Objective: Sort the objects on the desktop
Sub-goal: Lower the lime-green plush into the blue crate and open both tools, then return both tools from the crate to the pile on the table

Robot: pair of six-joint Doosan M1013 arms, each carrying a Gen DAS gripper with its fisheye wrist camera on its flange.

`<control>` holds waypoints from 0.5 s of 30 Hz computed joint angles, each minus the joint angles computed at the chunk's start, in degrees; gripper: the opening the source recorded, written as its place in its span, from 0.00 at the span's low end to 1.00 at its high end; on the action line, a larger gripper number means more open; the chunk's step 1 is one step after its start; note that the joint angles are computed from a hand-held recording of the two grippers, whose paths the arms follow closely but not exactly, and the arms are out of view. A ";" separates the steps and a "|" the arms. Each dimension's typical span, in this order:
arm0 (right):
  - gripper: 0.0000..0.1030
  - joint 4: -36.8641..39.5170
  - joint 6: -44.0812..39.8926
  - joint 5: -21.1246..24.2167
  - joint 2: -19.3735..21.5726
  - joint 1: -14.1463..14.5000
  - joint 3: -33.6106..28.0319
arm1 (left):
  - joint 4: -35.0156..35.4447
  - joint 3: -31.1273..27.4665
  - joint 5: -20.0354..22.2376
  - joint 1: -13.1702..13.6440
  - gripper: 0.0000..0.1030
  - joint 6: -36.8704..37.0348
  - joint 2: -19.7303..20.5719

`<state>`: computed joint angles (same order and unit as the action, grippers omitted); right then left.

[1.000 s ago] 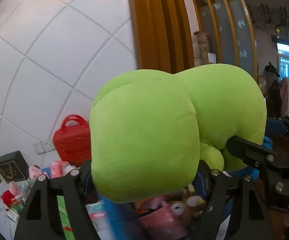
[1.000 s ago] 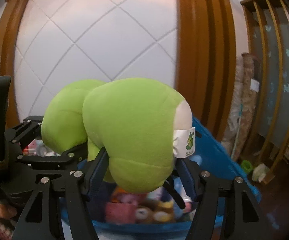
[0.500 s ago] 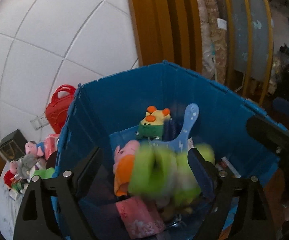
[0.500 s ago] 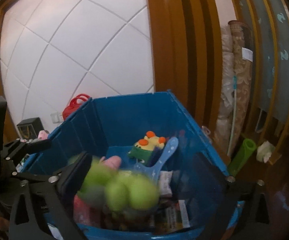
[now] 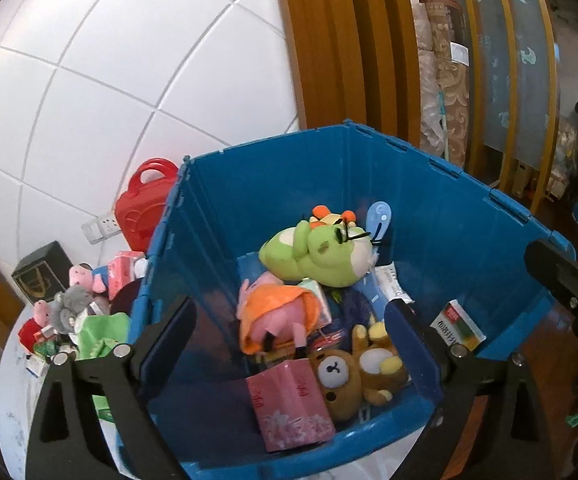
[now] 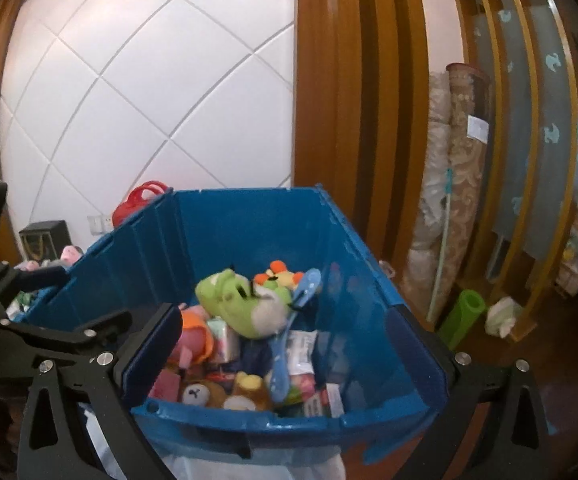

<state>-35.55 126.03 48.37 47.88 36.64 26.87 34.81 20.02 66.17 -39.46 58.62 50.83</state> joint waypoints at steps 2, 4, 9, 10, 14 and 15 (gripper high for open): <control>1.00 -0.40 1.19 0.50 -0.12 0.15 0.31 | 0.45 2.05 -0.77 0.04 0.93 -0.82 -1.13; 1.00 -0.31 1.98 0.90 -0.11 0.19 0.19 | 0.99 4.92 -2.22 0.13 0.93 -2.20 -2.73; 1.00 -0.14 3.41 2.56 0.67 0.37 -1.56 | 3.98 11.90 -5.80 0.20 0.93 -6.01 -6.82; 1.00 0.15 3.34 2.93 0.95 0.42 -2.16 | 4.79 13.45 -6.72 0.25 0.93 -7.18 -7.74; 1.00 1.05 2.84 5.79 2.93 0.89 -6.04 | 8.86 19.49 -10.06 0.55 0.94 -12.31 -11.39; 1.00 1.33 2.61 6.48 3.47 1.04 -7.12 | 9.44 20.43 -10.54 0.70 0.94 -13.19 -11.98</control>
